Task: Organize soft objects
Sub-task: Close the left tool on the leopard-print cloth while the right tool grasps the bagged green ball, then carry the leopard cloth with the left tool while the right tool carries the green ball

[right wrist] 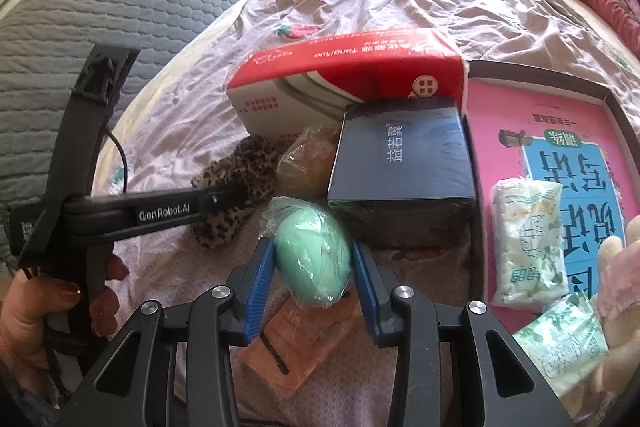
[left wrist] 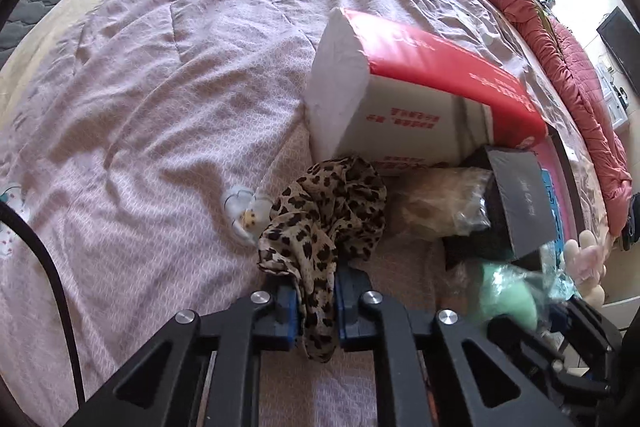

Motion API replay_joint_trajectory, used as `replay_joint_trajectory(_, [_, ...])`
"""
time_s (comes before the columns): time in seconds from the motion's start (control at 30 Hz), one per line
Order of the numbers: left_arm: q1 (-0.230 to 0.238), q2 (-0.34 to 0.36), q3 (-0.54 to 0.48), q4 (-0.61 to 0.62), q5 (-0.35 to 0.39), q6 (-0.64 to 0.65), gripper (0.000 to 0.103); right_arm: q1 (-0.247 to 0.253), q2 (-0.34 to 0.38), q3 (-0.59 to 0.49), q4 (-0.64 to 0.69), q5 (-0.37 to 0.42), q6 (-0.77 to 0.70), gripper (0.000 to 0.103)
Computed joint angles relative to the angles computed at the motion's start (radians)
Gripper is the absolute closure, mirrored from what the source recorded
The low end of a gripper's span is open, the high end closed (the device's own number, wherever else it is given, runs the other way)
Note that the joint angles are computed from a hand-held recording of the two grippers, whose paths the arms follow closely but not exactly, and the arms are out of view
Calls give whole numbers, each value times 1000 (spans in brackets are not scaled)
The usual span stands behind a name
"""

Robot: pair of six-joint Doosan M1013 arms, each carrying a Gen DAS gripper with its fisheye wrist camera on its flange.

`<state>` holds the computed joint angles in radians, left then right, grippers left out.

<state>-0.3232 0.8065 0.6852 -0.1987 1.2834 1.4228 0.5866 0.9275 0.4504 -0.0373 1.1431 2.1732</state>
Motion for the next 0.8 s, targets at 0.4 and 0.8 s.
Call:
replay_joint_trajectory(0.4, [-11, -119, 101, -44, -104, 17, 90, -9, -147, 207, -45, -160, 86, 62])
replay_joint_trajectory(0.8, [-73, -130, 39, -77, -101, 105, 90, -37, -312, 437, -211, -282, 302, 62])
